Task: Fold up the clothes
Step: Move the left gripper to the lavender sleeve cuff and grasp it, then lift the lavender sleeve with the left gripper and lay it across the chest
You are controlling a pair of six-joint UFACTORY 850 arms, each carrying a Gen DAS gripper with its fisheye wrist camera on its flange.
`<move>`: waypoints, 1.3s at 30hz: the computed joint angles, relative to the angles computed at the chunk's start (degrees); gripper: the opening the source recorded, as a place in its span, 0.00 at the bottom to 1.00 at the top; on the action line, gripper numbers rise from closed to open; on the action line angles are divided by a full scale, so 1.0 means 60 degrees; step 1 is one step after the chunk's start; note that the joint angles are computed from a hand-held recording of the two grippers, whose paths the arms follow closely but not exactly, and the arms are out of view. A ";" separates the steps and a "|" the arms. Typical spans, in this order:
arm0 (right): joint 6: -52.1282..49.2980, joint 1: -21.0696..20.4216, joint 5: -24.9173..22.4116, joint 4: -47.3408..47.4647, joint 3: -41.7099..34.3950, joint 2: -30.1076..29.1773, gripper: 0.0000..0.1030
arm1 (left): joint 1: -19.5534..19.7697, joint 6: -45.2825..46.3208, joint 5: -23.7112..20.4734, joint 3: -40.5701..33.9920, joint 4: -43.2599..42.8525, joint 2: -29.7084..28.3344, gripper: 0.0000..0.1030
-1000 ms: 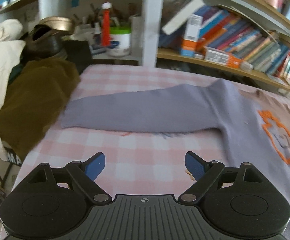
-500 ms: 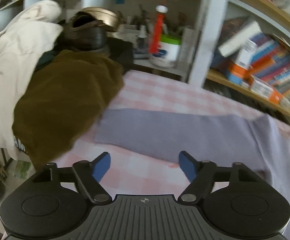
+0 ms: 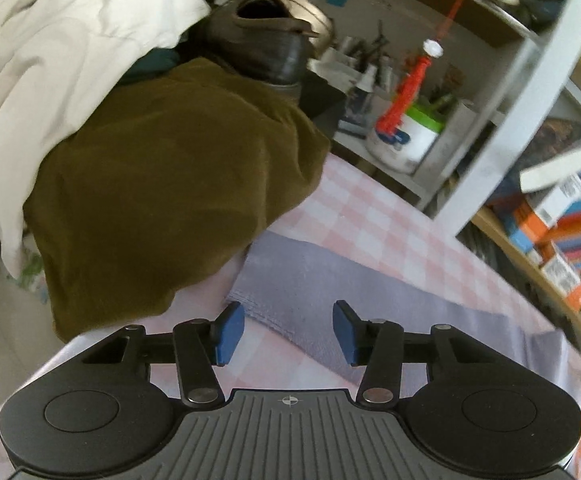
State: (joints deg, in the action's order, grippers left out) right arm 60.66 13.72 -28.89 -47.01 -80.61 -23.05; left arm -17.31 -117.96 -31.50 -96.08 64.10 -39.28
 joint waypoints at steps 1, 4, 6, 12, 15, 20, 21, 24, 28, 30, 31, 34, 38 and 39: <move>0.0011 -0.0006 -0.0011 0.0007 0.0012 0.0005 0.99 | 0.0003 -0.0136 -0.0029 -0.0035 -0.0024 -0.0020 0.45; -0.0013 -0.0019 0.0003 0.0062 0.0056 0.0028 0.99 | -0.0019 -0.0130 -0.0420 -0.0218 -0.0469 -0.0085 0.45; -0.0013 -0.0030 -0.0015 0.0095 0.0083 0.0043 0.99 | -0.0021 -0.0186 -0.0746 -0.0296 -0.0416 -0.0151 0.45; 0.0075 -0.0041 -0.0154 0.0096 0.0166 0.0112 0.99 | 0.0019 0.0117 -0.1078 -0.0574 -0.0264 -0.0384 0.45; 0.0178 -0.0040 -0.0236 0.0039 0.0219 0.0160 0.99 | 0.0125 -0.0787 -0.0166 -0.0255 0.0180 -0.0224 0.24; 0.0220 -0.0029 -0.0274 -0.0020 0.0265 0.0204 0.99 | 0.0221 -0.3134 0.0905 0.0175 0.1603 -0.0082 0.22; 0.0220 -0.0031 -0.0267 -0.0028 0.0276 0.0213 0.99 | 0.0238 -0.3399 0.1077 0.0197 0.1790 -0.0083 0.22; 0.0270 -0.0038 -0.0303 -0.0029 0.0281 0.0218 0.99 | 0.0220 -0.3522 0.1254 0.0078 0.1844 -0.0167 0.22; 0.0222 -0.0042 -0.0288 0.0003 0.0271 0.0220 0.99 | 0.0215 -0.3604 0.1222 -0.0074 0.1850 -0.0278 0.22; 0.0205 -0.0047 -0.0258 0.0002 0.0287 0.0231 0.99 | 0.0206 -0.3426 0.0931 -0.0174 0.1648 -0.0335 0.22; 0.0212 -0.0051 -0.0246 -0.0005 0.0304 0.0244 0.99 | 0.0203 -0.3229 0.0763 -0.0201 0.1459 -0.0340 0.19; 0.0281 -0.0065 -0.0226 -0.0044 0.0346 0.0275 0.99 | 0.0244 -0.2930 0.0533 -0.0214 0.1121 -0.0332 0.04; 0.0259 -0.0078 -0.0171 -0.0035 0.0389 0.0309 0.99 | 0.0192 -0.3344 0.0345 -0.0052 0.1676 -0.0194 0.02; 0.0246 -0.0084 -0.0152 -0.0030 0.0400 0.0317 0.99 | 0.0154 -0.3341 0.0257 -0.0065 0.1804 -0.0169 0.02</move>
State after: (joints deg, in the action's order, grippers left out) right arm 62.13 13.22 -29.81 -47.19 -78.22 -21.14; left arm -16.38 -138.00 -29.96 -96.47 74.92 -40.30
